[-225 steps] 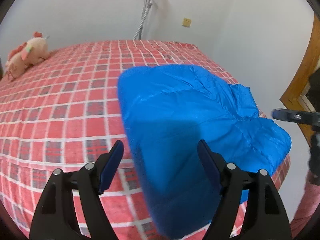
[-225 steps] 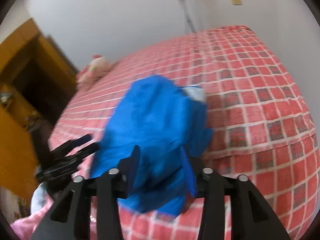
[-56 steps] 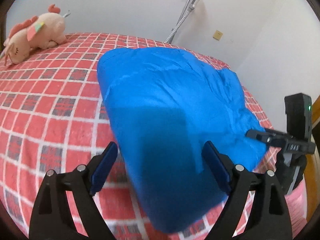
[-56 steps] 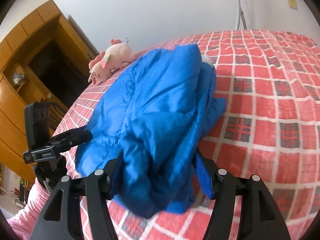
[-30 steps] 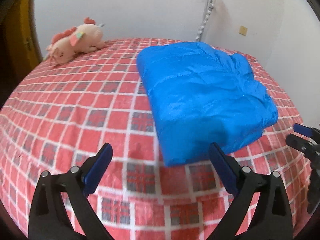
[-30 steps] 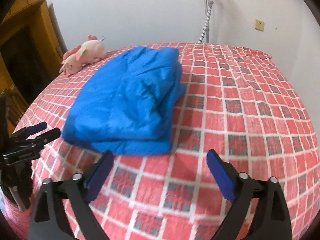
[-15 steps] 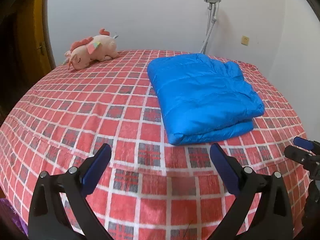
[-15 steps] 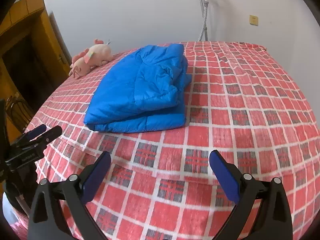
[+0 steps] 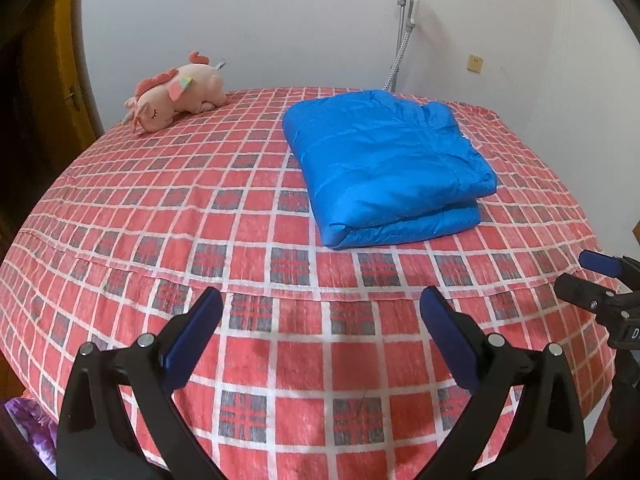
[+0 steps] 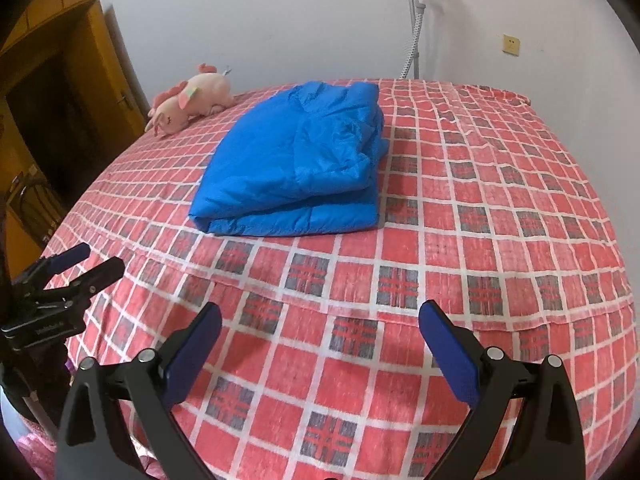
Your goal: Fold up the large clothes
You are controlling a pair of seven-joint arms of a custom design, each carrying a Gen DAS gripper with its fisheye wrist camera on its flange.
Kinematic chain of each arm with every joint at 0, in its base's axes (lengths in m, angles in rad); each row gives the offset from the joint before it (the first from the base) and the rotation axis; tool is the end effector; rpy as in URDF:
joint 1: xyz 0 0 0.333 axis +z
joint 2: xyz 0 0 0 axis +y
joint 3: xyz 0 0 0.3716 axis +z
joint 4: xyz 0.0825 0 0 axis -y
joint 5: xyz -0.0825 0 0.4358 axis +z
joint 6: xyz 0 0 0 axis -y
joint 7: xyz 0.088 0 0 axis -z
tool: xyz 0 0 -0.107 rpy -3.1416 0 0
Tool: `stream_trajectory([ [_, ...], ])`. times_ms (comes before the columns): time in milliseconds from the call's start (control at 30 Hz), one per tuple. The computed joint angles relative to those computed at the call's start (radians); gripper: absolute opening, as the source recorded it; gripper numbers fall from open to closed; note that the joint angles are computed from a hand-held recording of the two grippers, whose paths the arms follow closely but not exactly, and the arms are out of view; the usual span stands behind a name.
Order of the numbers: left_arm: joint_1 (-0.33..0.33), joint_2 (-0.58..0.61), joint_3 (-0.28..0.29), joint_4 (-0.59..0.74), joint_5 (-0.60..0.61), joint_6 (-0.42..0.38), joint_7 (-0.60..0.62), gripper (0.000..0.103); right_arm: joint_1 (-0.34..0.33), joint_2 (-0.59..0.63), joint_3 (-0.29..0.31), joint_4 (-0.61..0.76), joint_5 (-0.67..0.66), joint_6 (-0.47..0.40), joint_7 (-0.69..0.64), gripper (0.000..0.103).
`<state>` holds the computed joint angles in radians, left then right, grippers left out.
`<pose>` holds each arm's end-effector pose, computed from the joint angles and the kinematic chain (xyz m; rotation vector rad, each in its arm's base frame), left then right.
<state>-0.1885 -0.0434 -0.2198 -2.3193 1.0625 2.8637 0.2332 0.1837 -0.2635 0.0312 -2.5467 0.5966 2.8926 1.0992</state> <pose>0.4999 -0.2697 0.4253 -1.7578 1.8065 -0.7349 0.4890 0.0732 0.4460 -1.9103 1.6384 -0.3615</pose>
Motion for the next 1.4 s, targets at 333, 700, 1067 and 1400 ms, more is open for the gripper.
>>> stream_trajectory([
  [333,0.0,-0.018,-0.01,0.002,0.099,-0.023,-0.088,0.098,-0.001,-0.009,0.005,-0.013,-0.004,0.017,0.015,0.099],
  [700,0.0,-0.017,-0.009,0.003,0.114,-0.031,-0.1,0.098,0.0,-0.008,0.005,-0.014,-0.008,0.019,0.017,0.099],
  [1067,0.0,-0.012,-0.007,0.006,0.113,-0.036,-0.102,0.098,0.005,-0.004,0.001,-0.011,0.0,0.022,0.006,0.099],
  [1400,0.0,-0.011,-0.006,0.004,0.12,-0.029,-0.104,0.098,0.002,-0.002,0.004,-0.011,-0.005,0.023,0.014,0.099],
])
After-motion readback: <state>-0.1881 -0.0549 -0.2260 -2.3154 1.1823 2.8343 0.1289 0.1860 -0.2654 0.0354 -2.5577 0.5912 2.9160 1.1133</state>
